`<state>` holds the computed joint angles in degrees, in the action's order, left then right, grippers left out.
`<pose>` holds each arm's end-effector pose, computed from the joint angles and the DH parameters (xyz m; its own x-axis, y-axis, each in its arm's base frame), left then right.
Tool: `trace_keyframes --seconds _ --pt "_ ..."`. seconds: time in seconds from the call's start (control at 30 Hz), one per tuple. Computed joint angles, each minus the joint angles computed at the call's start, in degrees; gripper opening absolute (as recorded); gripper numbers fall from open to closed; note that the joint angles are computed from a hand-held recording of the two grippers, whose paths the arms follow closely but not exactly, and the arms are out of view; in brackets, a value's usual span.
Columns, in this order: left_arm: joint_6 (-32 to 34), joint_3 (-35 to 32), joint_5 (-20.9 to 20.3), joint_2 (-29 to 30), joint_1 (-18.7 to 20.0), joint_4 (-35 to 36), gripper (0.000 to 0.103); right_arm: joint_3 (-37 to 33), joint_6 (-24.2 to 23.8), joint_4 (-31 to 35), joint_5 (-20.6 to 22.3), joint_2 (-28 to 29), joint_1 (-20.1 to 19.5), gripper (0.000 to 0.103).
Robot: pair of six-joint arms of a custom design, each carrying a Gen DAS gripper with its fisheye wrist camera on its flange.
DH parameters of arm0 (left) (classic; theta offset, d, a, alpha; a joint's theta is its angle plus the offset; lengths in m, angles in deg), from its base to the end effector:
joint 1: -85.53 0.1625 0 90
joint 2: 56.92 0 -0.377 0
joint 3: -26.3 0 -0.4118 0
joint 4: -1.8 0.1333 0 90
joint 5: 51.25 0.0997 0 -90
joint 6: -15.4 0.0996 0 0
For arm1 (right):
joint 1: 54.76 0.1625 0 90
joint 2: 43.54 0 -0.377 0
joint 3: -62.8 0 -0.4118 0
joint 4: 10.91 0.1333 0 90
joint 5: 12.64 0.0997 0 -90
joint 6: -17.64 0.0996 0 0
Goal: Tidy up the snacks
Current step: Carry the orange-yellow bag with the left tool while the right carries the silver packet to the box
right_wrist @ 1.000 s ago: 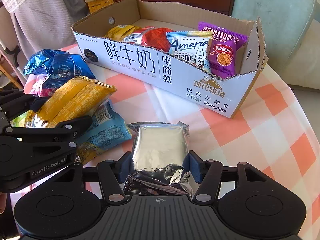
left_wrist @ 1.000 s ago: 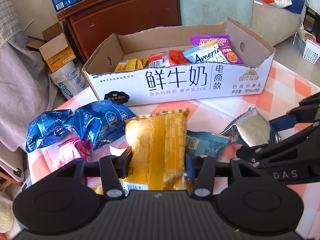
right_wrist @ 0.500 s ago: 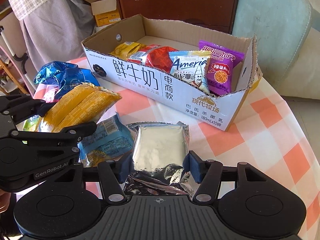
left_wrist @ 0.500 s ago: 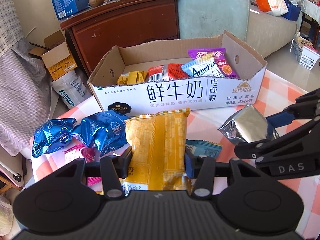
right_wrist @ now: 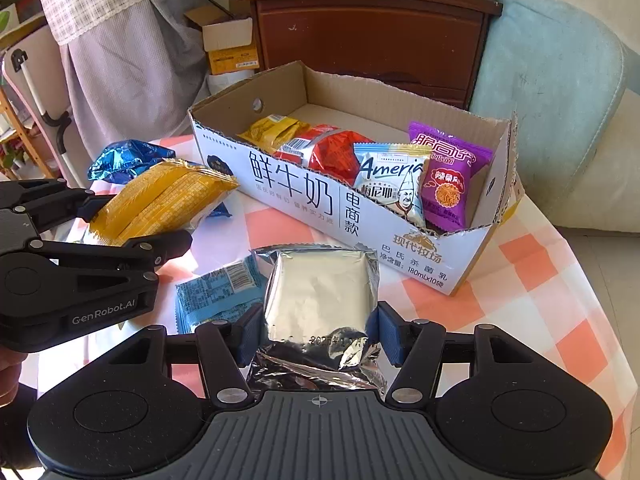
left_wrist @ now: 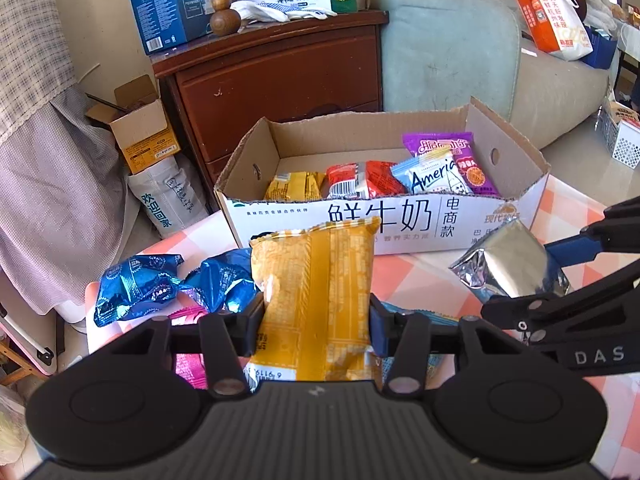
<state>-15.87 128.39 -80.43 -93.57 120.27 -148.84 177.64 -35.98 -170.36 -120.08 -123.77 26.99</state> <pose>-0.3420 -0.5052 -0.0437 -0.6112 0.0833 -0.7871 0.5869 0.7149 -0.3801 0.0250 -0.5483 0.2791 -0.6403 -0.4722 0.6058 -0.6705 0.7284 -0.1408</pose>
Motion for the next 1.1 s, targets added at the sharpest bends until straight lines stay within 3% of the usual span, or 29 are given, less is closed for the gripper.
trace_keyframes --seconds 0.37,0.9,1.1 --pt "-0.38 -1.93 3.40 0.49 -0.25 -1.64 0.049 -0.44 -0.40 -3.13 0.75 0.48 1.15 0.058" --pt "6.60 -7.58 8.61 4.31 0.16 -9.85 0.049 -2.17 -0.02 -8.48 1.92 2.72 2.71 0.058" --pt "8.73 -9.59 8.79 5.58 0.80 -11.78 0.049 -3.24 0.88 -9.57 2.06 3.60 3.00 0.058"
